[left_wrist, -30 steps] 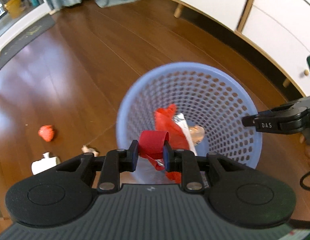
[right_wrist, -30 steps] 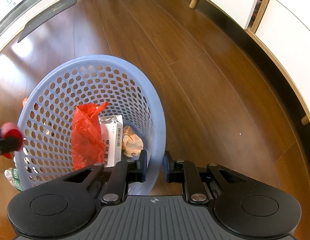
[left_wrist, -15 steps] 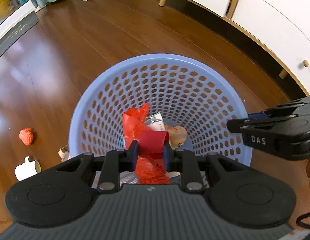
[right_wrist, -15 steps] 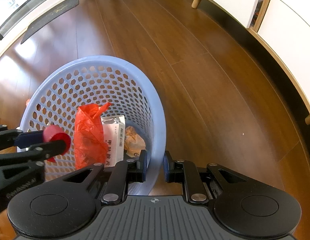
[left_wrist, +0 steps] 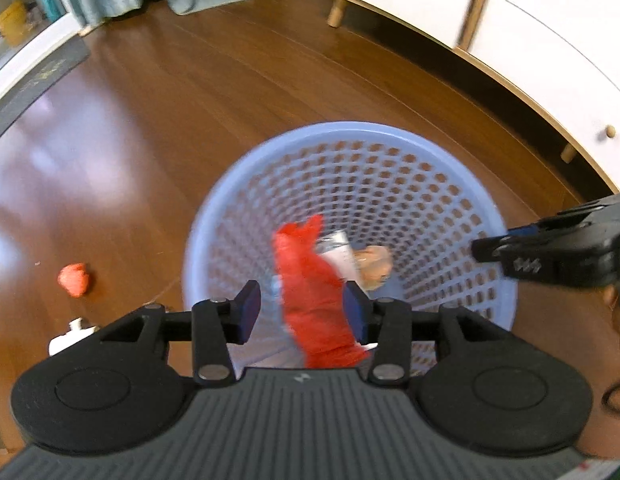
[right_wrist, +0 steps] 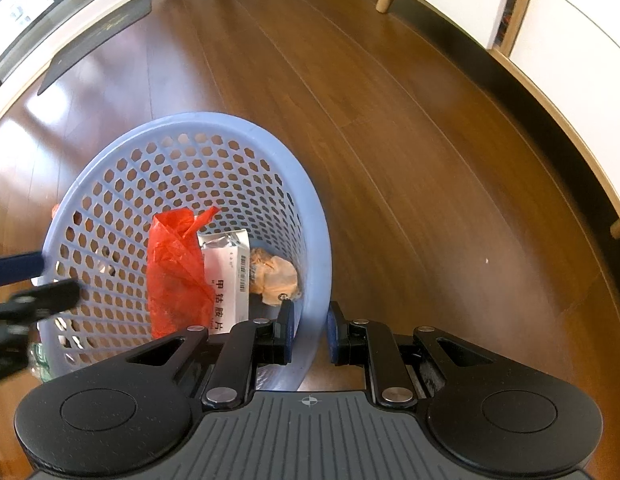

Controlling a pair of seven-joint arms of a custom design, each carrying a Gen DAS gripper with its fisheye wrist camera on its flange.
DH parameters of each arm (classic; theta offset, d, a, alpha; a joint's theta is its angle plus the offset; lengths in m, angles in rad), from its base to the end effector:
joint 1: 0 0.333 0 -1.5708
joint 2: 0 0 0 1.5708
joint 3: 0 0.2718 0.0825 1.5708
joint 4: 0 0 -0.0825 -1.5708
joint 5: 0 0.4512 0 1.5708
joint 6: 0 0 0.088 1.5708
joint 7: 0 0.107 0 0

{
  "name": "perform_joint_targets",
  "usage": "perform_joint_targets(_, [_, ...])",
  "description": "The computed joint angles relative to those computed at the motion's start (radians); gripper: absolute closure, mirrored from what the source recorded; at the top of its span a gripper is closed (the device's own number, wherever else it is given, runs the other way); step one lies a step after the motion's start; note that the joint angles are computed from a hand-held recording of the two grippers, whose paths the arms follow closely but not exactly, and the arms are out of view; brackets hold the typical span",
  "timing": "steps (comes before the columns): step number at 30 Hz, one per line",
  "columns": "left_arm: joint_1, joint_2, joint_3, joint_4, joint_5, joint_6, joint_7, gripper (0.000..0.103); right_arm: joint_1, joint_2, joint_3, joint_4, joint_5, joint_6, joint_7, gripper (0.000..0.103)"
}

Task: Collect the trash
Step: 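Move the left tool back to the pile toward the white paper tube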

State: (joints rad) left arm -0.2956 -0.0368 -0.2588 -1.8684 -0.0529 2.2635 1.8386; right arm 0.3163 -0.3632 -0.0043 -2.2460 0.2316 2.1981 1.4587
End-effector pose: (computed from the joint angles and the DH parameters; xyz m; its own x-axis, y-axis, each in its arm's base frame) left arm 0.5550 -0.3471 0.5099 -0.7044 -0.7064 -0.0701 -0.6240 0.6633 -0.4131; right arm 0.5233 0.1771 0.4829 0.3358 -0.9235 -0.1856 -0.9098 -0.2669 -0.3177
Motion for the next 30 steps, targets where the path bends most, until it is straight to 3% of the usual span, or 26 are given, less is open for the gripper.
perform_joint_targets(8, [0.102, -0.14, 0.065, -0.118, 0.023, 0.036, -0.044, 0.062, -0.003, 0.0, 0.028, 0.001, -0.03, 0.005, 0.142, 0.093])
perform_joint_targets(14, [0.212, -0.208, 0.099, -0.203, 0.075, 0.075, -0.178, 0.062, 0.022, 0.0, 0.034, 0.009, -0.012, -0.019, 0.208, 0.093])
perform_joint_targets(24, [0.313, -0.272, 0.149, -0.308, 0.045, 0.092, -0.181, 0.062, 0.044, -0.007, -0.003, -0.011, 0.191, -0.021, 0.403, 0.094])
perform_joint_targets(30, [0.347, -0.217, 0.146, -0.298, 0.062, 0.122, -0.198, 0.062, 0.069, 0.059, 0.028, 0.058, 0.205, 0.087, 0.365, 0.094])
